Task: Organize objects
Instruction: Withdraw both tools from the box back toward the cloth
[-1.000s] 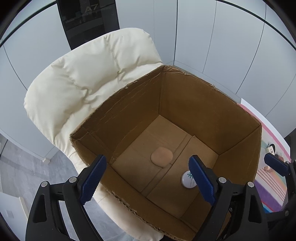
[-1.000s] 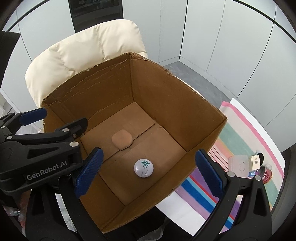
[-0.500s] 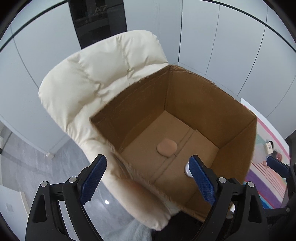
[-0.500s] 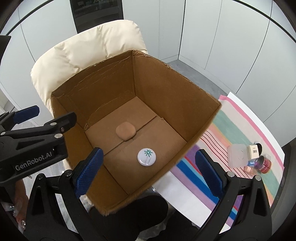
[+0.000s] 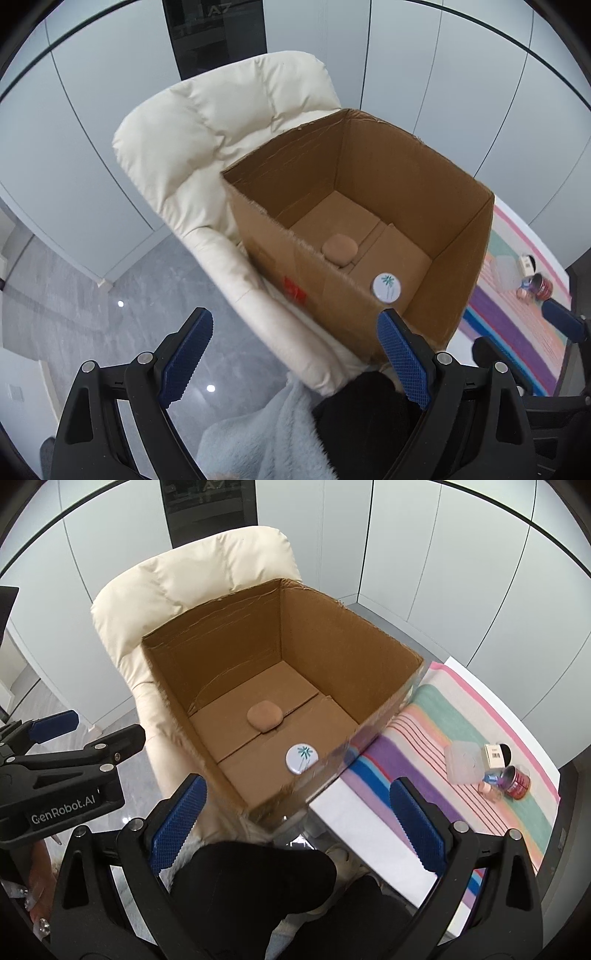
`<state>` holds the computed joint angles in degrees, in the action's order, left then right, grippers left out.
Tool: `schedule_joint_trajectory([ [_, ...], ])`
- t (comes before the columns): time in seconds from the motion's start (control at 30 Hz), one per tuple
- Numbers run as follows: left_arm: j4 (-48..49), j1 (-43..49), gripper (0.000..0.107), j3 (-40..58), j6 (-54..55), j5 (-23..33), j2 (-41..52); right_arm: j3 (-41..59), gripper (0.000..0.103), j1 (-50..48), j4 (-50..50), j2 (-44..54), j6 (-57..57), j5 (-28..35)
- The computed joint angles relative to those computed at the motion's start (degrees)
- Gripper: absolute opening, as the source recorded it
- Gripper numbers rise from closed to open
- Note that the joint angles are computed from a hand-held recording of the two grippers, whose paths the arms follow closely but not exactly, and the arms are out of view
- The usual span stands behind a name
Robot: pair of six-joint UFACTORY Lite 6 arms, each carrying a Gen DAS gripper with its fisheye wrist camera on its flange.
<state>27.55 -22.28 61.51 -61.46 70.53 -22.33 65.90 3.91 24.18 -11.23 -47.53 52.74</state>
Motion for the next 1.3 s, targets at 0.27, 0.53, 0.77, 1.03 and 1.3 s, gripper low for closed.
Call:
schedule_joint_trajectory([
  [0.27,0.7,-10.5,0.092,-4.5,-8.3,8.3,-6.4,-5.5,0.101,-7.3,1.5,-7.7,-5.1,4.8],
  [0.53,1.2,-15.4,0.092,-1.4,-11.9,10.4,-3.3,-5.1,0.101,-15.3,4.8,-9.7,-11.0,9.3],
  [0.77,2.0,-18.9,0.092,6.4,-12.3,8.4,6.4,-2.4,0.101,-23.0,7.4,-6.4,-15.6,10.1],
  [1.03,1.1,-20.9,0.092,16.4,-9.7,3.9,19.3,2.7,0.101,-34.3,9.6,1.9,-20.3,10.1],
  [1.3,1.0,-23.9,0.092,32.4,-5.2,1.9,35.7,12.0,0.101,-43.0,9.7,13.4,-21.1,9.0],
])
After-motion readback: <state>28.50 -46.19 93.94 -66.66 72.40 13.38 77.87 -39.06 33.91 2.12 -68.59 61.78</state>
